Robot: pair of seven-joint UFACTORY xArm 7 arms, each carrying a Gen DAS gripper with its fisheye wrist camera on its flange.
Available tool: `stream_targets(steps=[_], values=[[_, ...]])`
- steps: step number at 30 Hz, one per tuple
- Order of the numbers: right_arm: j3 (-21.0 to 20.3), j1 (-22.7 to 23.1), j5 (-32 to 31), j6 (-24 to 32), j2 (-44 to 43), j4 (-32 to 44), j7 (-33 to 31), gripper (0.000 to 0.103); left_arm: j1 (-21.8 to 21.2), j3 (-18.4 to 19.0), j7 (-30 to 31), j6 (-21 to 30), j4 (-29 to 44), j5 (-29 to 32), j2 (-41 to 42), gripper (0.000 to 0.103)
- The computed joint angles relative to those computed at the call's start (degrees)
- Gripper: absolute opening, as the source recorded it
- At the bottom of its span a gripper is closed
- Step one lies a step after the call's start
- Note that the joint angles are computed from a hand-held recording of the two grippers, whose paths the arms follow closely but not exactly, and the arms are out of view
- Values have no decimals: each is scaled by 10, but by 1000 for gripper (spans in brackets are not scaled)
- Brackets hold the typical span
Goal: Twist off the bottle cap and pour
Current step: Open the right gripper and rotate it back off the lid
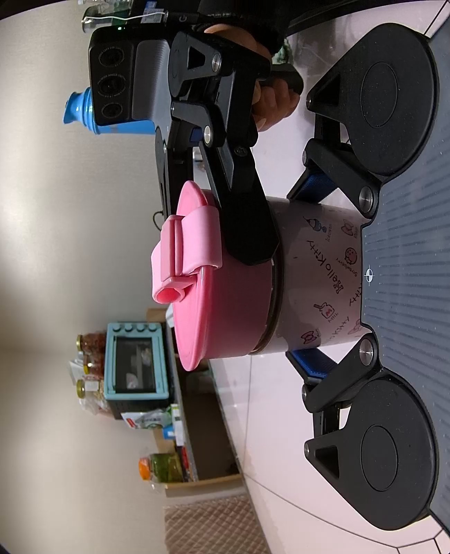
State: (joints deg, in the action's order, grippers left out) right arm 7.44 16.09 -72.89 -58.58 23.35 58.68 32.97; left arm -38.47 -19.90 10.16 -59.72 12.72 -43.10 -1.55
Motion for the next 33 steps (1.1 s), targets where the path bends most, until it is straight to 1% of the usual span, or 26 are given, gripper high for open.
stream_targets(steps=[6, 7, 8, 9, 11, 13, 15, 19, 20, 23, 28, 29, 31, 33], values=[[1, -1, 8, 1, -12, -17, -8, 85, 0, 0, 0, 0, 0, 0, 0, 90], [1, -1, 13, 4, -15, -21, -14, 88, 0, 0, 0, 0, 0, 0, 0, 90], [1, 1, 22, 11, -21, -28, -26, 96, 0, 0, 0, 0, 0, 0, 0, 90], [1, 2, 32, 18, -26, -36, -39, 99, 0, 0, 0, 0, 1, 0, 1, 90], [4, 3, 59, 32, -45, -63, -70, 100, -1, 0, 1, -1, 1, -2, 2, 90], [9, 0, 88, 36, -64, -90, -88, 100, -2, -1, 1, -1, 2, -3, 2, 90], [15, -2, 129, 35, -89, -127, -103, 101, -2, 0, 1, -1, 1, -2, 2, 90], [24, 2, 192, 33, -129, -185, -134, 102, -2, 0, 1, -1, 1, -2, 2, 90], [27, 7, 220, 30, -141, -206, -148, 103, -2, 0, 1, -1, 1, -2, 2, 90], [35, 18, 286, 31, -166, -246, -160, 103, -3, -1, 1, -2, 2, -4, 3, 90], [48, 48, 408, 19, -191, -300, -182, 103, -4, -1, 2, -2, 3, -6, 4, 90], [54, 60, 448, 16, -197, -313, -194, 103, -5, -1, 2, -2, 3, -6, 4, 90], [60, 76, 494, 14, -200, -321, -211, 103, -5, -1, 2, -2, 3, -6, 3, 90], [75, 104, 577, 19, -205, -331, -248, 103, -5, -1, 2, -2, 3, -6, 4, 90]])
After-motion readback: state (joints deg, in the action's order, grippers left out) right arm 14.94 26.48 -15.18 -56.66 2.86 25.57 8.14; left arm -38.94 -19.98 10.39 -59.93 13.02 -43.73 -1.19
